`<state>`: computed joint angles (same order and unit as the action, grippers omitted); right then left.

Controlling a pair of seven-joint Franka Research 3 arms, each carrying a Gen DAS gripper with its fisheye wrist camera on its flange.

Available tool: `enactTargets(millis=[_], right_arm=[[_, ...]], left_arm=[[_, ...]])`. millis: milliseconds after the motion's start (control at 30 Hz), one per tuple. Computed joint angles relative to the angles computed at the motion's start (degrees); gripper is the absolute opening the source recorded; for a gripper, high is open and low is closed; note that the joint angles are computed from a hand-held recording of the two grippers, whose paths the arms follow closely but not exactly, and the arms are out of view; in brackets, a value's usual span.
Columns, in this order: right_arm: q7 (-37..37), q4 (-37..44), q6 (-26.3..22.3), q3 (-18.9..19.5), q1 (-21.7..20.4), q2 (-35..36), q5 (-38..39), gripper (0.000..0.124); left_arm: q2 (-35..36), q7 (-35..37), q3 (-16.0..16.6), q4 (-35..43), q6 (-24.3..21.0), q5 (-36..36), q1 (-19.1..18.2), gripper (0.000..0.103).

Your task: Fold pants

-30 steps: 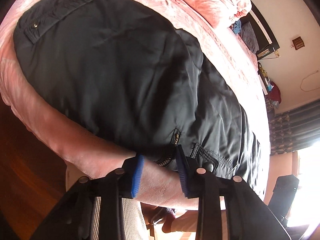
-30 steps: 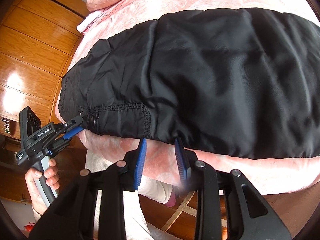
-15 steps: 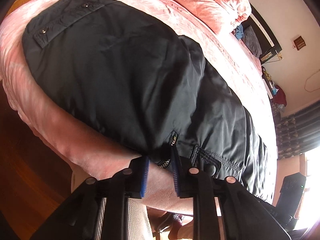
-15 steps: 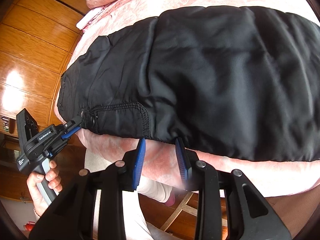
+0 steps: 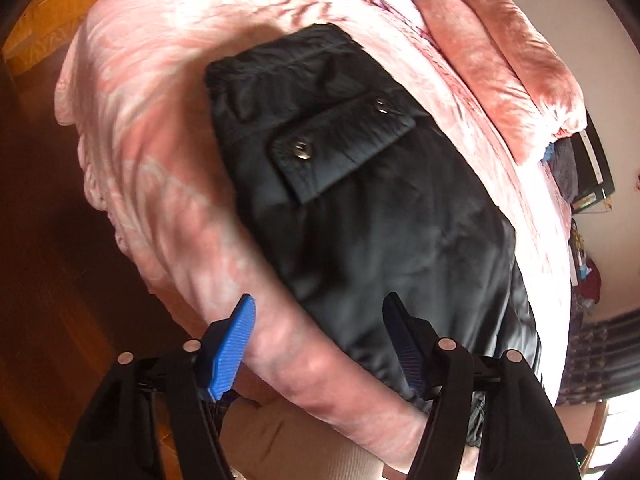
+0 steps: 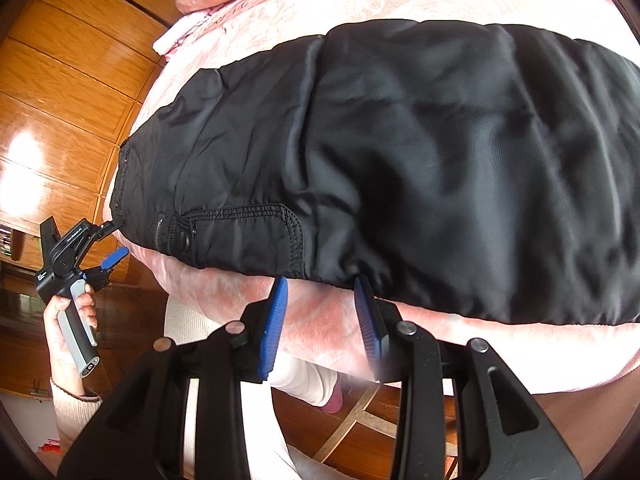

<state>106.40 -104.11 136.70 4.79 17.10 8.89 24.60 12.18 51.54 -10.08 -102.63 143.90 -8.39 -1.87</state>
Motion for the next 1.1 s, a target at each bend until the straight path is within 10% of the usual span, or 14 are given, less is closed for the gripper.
enactTargets(millis=[467, 1100], right_arm=[[0.24, 0.68, -0.62, -0.05, -0.02, 0.71, -0.15, 0.038], [2.09, 0.75, 0.52, -0.06, 0.67, 1.33, -1.78, 0.037]], left_arm=[[2.87, 2.89, -0.08, 3.42, 3.7, 0.14, 1.02, 0.017], [4.1, -2.97, 2.63, 8.2, 1.84, 13.98, -1.51, 0.007]])
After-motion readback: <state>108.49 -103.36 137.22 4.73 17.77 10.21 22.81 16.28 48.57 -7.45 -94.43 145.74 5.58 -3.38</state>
